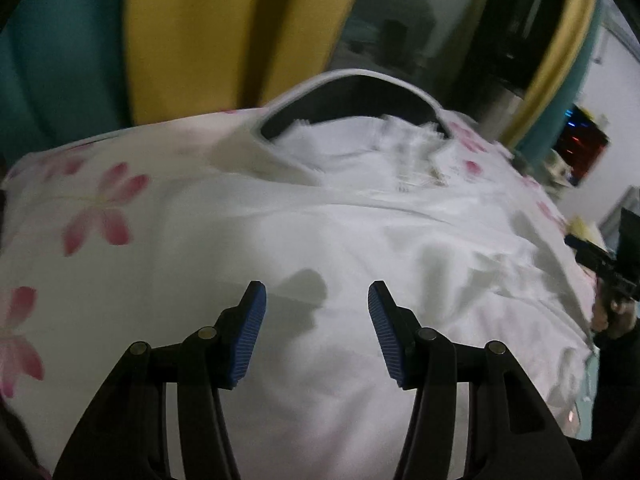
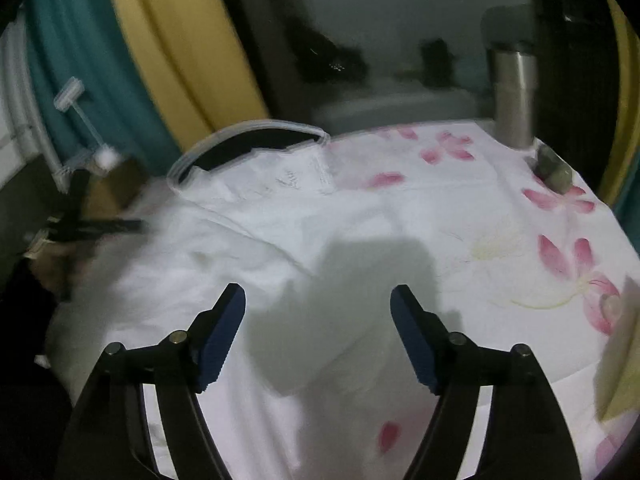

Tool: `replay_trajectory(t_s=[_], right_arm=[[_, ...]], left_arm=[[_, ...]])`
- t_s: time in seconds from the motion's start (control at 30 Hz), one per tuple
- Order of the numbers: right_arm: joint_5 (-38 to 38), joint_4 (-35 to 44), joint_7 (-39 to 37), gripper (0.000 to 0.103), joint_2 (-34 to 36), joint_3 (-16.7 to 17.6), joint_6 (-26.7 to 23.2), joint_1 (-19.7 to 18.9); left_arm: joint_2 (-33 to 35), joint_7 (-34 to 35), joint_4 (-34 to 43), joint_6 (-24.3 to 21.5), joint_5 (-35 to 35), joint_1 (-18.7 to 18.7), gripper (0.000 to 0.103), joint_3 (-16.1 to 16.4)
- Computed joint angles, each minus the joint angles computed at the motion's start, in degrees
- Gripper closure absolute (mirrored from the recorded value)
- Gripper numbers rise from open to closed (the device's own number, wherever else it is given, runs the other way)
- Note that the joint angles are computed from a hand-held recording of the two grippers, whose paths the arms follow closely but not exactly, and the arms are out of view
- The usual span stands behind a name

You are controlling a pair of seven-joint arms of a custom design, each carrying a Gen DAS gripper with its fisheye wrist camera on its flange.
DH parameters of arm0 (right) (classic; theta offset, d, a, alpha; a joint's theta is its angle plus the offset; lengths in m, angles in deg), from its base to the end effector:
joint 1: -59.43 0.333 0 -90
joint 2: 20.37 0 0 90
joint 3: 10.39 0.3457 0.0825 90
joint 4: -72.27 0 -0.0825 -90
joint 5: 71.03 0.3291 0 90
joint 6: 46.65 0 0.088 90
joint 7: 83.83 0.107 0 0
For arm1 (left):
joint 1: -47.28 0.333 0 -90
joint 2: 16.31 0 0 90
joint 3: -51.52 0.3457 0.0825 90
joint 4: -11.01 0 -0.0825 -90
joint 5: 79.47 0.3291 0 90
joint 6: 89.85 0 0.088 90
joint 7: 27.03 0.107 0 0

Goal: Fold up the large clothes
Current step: 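Grasp the shirt body with the right tool and fold it toward the collar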

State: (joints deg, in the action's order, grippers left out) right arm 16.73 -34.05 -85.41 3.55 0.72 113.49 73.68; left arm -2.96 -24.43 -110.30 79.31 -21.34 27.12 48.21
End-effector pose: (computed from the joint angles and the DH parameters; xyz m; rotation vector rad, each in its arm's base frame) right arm 0.5859 0.2106 0.3835 -1.9580 1.0067 -0.1946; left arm 0.4951 -0.2742 0.4180 -2.0399 1.7135 -0.8461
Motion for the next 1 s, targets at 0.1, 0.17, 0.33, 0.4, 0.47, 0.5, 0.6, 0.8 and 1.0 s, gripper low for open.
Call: replay_trajectory(t_s=[0.1,0.17,0.33,0.4,0.47,0.5,0.6,0.8,1.0], right_arm=[[-14.7,2.8,12.3,0.057,3.9,-1.4,1.0,3.1],[-21.5,3.0,17.6,0.086,5.2,-2.5,4.9,5.8],[-27.0,3.4,19.6,0.101,4.8,-1.0,12.3,6.4],[-28.7,3.6,20.0,0.101,4.4,-0.2,15.3,6.0],[-32.5,5.2,23.6,0.101,5.1,-1.3,16.1,6.9],[-34.8,6.2,25.7,0.101,5.6,-2.4,16.4,7.8],[-41.9,9.6,33.0,0.101,8.1,-7.4,14.2,10.9],[-53.0,14.9,48.2,0.100,13.4,-15.9,6.4,15.2],[-58.3,17.8,53.0,0.084,13.0,-14.2,2.1,12.7]], left_arm=[[-0.1,-0.3,-1.1,-0.8,-0.6,1.0,0.047,0.6],[0.4,-0.8,-1.5,-0.9,-0.9,1.5,0.047,0.8],[1.5,-2.8,-1.4,0.4,0.4,1.6,0.047,2.4],[1.6,-1.5,-1.0,-0.7,-0.6,1.9,0.047,2.1],[1.6,-0.3,-0.8,-1.8,-2.2,2.2,0.047,1.6],[1.6,0.2,-0.7,-2.0,-2.6,2.3,0.047,1.5],[1.5,2.2,-0.2,-2.8,-3.8,2.6,0.047,1.2],[2.0,6.6,3.2,-1.0,-4.2,3.1,0.047,1.8],[3.8,18.8,7.7,1.8,-12.0,5.3,0.047,0.4]])
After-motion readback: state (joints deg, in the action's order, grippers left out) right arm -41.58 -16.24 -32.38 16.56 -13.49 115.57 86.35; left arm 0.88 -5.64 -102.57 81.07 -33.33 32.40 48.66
